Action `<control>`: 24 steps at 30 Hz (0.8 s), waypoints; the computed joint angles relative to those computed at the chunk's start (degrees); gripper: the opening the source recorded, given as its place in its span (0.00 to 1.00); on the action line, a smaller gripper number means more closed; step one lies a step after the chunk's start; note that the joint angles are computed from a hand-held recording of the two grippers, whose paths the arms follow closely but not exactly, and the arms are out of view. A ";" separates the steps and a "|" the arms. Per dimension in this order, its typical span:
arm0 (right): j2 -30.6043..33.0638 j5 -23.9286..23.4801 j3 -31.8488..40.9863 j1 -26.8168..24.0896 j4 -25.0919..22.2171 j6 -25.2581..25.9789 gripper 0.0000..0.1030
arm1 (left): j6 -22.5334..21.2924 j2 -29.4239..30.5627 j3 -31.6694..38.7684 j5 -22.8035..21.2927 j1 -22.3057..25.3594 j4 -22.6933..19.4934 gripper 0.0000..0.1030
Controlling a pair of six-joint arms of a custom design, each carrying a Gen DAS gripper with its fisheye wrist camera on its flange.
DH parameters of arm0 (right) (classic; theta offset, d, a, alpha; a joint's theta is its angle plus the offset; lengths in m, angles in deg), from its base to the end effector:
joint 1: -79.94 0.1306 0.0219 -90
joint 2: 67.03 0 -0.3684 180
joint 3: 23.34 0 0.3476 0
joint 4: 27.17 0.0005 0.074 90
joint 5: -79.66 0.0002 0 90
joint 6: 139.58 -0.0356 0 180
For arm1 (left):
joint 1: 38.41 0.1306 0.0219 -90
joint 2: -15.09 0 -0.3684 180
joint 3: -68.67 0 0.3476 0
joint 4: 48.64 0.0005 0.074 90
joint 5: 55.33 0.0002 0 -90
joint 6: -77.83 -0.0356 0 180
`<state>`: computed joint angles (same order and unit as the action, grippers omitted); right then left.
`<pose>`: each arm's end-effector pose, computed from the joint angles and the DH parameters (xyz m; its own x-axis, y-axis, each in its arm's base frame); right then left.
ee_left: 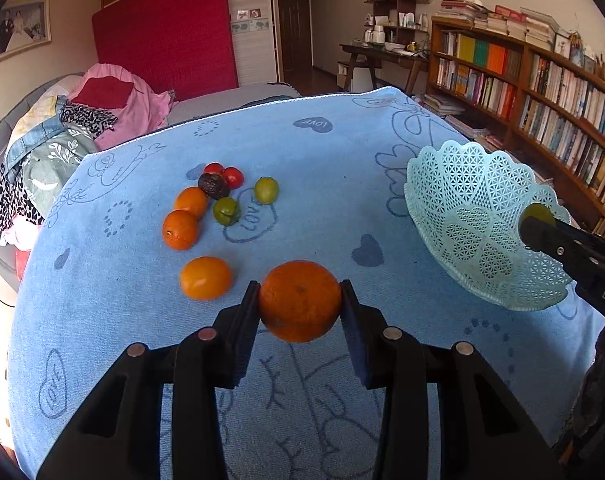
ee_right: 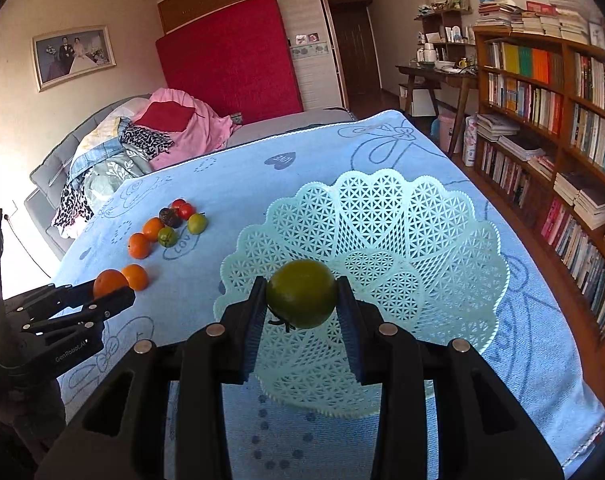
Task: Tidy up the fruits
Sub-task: 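Carry the green tomato into the basket and release it with the right tool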
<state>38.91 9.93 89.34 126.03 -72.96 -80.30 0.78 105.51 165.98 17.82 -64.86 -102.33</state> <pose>0.3918 0.3885 0.4578 -0.6255 0.0412 -0.7791 -0.1974 0.9578 0.2091 0.4015 -0.1888 0.4618 -0.6918 0.1046 -0.7145 0.0961 0.9940 0.0525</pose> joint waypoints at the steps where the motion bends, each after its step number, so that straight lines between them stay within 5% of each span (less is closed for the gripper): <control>1: -0.22 -0.15 -0.50 -0.36 0.13 -0.29 0.35 | -0.14 0.62 0.78 0.07 -0.47 -0.15 0.39; 6: -1.66 -1.33 -2.97 -1.86 0.90 -2.04 0.38 | -1.20 3.60 4.65 0.31 -2.42 -0.67 0.39; 9: -2.24 -0.31 -3.58 -2.14 1.70 -2.04 0.56 | -1.83 5.41 7.14 0.69 -3.36 -0.92 0.39; 24: -6.60 4.67 -7.05 -4.14 3.66 -5.65 0.57 | -4.49 13.28 16.63 4.69 -7.03 -1.65 0.39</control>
<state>32.31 14.60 82.28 121.90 -69.30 -85.95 -3.71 118.79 182.61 22.51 -71.88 -103.98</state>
